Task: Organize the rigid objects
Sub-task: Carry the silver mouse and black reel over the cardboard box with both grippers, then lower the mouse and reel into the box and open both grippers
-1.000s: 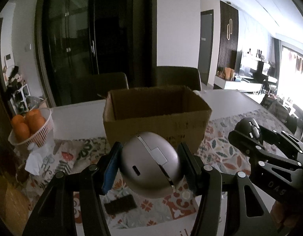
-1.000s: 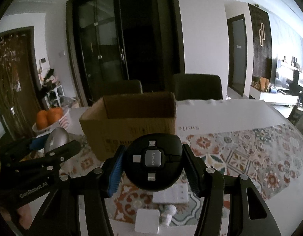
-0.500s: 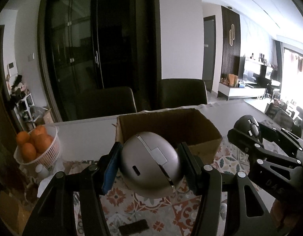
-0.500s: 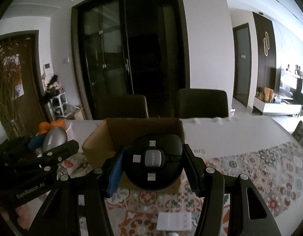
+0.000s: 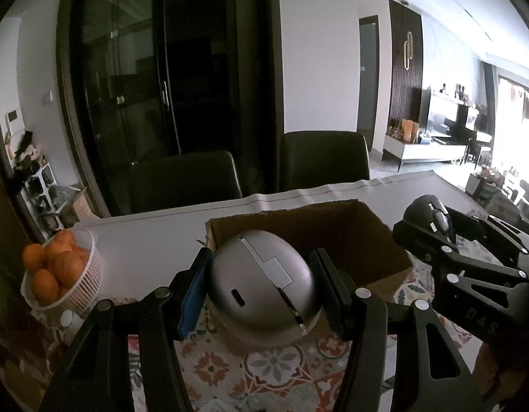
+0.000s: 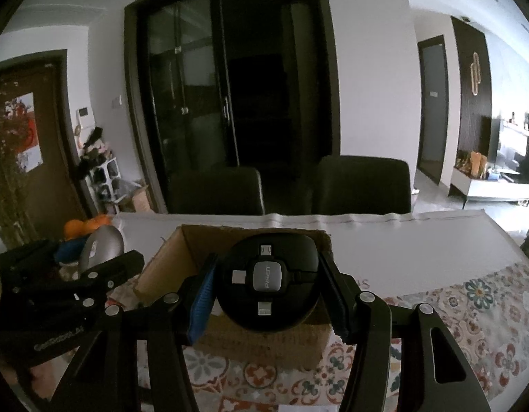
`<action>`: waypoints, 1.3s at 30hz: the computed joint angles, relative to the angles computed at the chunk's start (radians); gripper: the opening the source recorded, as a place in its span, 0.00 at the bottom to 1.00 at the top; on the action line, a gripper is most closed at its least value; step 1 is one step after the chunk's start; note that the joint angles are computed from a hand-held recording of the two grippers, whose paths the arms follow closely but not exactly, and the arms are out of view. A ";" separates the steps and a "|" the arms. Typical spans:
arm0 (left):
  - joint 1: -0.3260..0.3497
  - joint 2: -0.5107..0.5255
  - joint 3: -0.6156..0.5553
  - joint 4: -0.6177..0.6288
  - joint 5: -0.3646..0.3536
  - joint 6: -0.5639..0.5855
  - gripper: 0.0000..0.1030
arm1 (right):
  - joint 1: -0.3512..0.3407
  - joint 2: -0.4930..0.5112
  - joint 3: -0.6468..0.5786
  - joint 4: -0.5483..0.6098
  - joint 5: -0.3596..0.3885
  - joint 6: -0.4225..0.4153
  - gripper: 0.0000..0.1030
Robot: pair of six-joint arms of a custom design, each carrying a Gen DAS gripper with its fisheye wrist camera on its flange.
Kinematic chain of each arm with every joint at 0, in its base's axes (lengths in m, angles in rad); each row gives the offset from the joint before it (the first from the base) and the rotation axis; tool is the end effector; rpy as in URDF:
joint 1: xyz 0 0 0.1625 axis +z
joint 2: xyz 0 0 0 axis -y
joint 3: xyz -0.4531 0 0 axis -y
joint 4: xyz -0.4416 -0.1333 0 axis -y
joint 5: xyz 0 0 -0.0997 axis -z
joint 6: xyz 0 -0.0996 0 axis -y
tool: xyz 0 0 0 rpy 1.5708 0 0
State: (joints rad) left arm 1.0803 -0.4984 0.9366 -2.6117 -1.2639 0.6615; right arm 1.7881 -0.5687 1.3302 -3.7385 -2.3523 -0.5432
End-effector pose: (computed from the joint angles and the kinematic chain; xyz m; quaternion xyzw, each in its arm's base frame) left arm -0.2958 -0.9007 0.1700 0.4760 0.8162 -0.2798 0.1705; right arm 0.2314 -0.7554 0.1886 0.0331 -0.7464 0.5428 0.3837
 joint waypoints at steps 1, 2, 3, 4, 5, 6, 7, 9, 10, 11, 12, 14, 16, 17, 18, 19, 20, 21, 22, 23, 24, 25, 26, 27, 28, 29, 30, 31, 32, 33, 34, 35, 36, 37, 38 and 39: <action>0.000 0.012 -0.022 0.017 0.003 -0.002 0.56 | -0.003 -0.001 -0.007 0.022 -0.003 0.009 0.55; 0.000 0.023 -0.040 0.032 0.006 -0.003 0.56 | -0.008 -0.003 -0.012 0.043 -0.001 0.020 0.55; 0.000 0.036 -0.062 0.048 0.009 -0.007 0.56 | -0.011 -0.005 -0.016 0.064 0.001 0.027 0.55; 0.001 0.052 -0.089 0.066 0.015 -0.013 0.56 | -0.015 -0.006 -0.022 0.088 0.001 0.039 0.55; 0.001 0.064 -0.109 0.081 0.020 -0.017 0.56 | -0.019 -0.007 -0.026 0.106 0.003 0.049 0.55; 0.001 0.077 -0.130 0.097 0.025 -0.023 0.56 | -0.022 -0.007 -0.031 0.121 0.003 0.055 0.55; 0.002 0.090 -0.149 0.112 0.031 -0.027 0.56 | -0.028 -0.006 -0.041 0.146 0.001 0.066 0.55; 0.006 0.115 -0.189 0.139 0.043 -0.029 0.56 | -0.035 -0.009 -0.050 0.182 0.004 0.083 0.55; 0.006 0.129 -0.213 0.158 0.049 -0.033 0.56 | -0.040 -0.007 -0.063 0.208 0.000 0.092 0.55; 0.007 0.141 -0.235 0.175 0.056 -0.034 0.56 | -0.043 -0.006 -0.070 0.224 -0.001 0.099 0.55; 0.007 0.154 -0.256 0.190 0.064 -0.038 0.56 | -0.046 -0.006 -0.075 0.243 0.000 0.104 0.55; 0.008 0.183 -0.309 0.233 0.077 -0.045 0.56 | -0.052 -0.004 -0.093 0.287 -0.007 0.123 0.55; 0.009 0.219 -0.375 0.288 0.093 -0.051 0.56 | -0.059 -0.005 -0.108 0.344 -0.004 0.147 0.55; 0.009 0.232 -0.400 0.311 0.098 -0.055 0.56 | -0.062 -0.004 -0.113 0.359 -0.005 0.155 0.55; 0.009 0.248 -0.428 0.335 0.107 -0.057 0.56 | -0.064 -0.003 -0.118 0.377 -0.005 0.162 0.55; 0.010 0.259 -0.450 0.354 0.112 -0.057 0.56 | -0.067 -0.001 -0.127 0.403 -0.008 0.175 0.55; 0.010 0.271 -0.472 0.373 0.119 -0.058 0.56 | -0.069 -0.001 -0.129 0.412 -0.008 0.183 0.55; 0.010 0.284 -0.495 0.393 0.126 -0.063 0.56 | -0.072 -0.002 -0.132 0.426 -0.007 0.189 0.55; 0.010 0.299 -0.524 0.420 0.131 -0.067 0.56 | -0.073 -0.002 -0.134 0.444 -0.010 0.201 0.55; 0.010 0.310 -0.545 0.443 0.133 -0.070 0.56 | -0.077 -0.005 -0.134 0.463 -0.006 0.218 0.55; 0.010 0.325 -0.573 0.468 0.135 -0.075 0.56 | -0.079 -0.008 -0.133 0.481 -0.002 0.232 0.55; 0.010 0.337 -0.595 0.487 0.139 -0.077 0.56 | -0.082 -0.011 -0.132 0.504 0.001 0.251 0.55; 0.011 0.348 -0.613 0.502 0.141 -0.075 0.56 | -0.085 -0.014 -0.131 0.522 0.003 0.267 0.55; 0.011 0.356 -0.629 0.516 0.145 -0.075 0.56 | -0.086 -0.015 -0.133 0.533 0.003 0.273 0.55; 0.011 0.365 -0.645 0.531 0.150 -0.078 0.56 | -0.088 -0.015 -0.134 0.541 0.000 0.279 0.55; 0.012 0.375 -0.664 0.549 0.152 -0.080 0.56 | -0.089 -0.015 -0.134 0.548 -0.002 0.282 0.55; 0.012 0.382 -0.678 0.561 0.155 -0.083 0.56 | -0.090 -0.016 -0.133 0.557 -0.001 0.284 0.55; 0.011 0.392 -0.695 0.575 0.160 -0.089 0.56 | -0.091 -0.018 -0.132 0.572 -0.002 0.293 0.55; 0.011 0.402 -0.715 0.593 0.165 -0.095 0.56 | -0.092 -0.019 -0.132 0.577 -0.003 0.298 0.55; 0.011 0.416 -0.744 0.618 0.168 -0.104 0.56 | -0.094 -0.018 -0.134 0.583 -0.003 0.300 0.55; 0.011 0.426 -0.764 0.634 0.169 -0.110 0.56 | -0.093 -0.019 -0.135 0.584 -0.006 0.302 0.55; 0.010 0.427 -0.766 0.636 0.168 -0.112 0.57 | -0.092 -0.019 -0.133 0.574 -0.008 0.301 0.56; 0.010 0.420 -0.753 0.629 0.170 -0.112 0.59 | -0.091 -0.017 -0.135 0.568 -0.012 0.299 0.56; 0.008 0.410 -0.732 0.617 0.171 -0.112 0.65 | -0.087 -0.014 -0.139 0.558 -0.020 0.292 0.56; 0.008 0.398 -0.709 0.603 0.172 -0.112 0.66 | -0.085 -0.014 -0.139 0.551 -0.023 0.288 0.57; 0.007 0.377 -0.668 0.574 0.173 -0.109 0.67 | -0.084 -0.014 -0.137 0.547 -0.027 0.287 0.57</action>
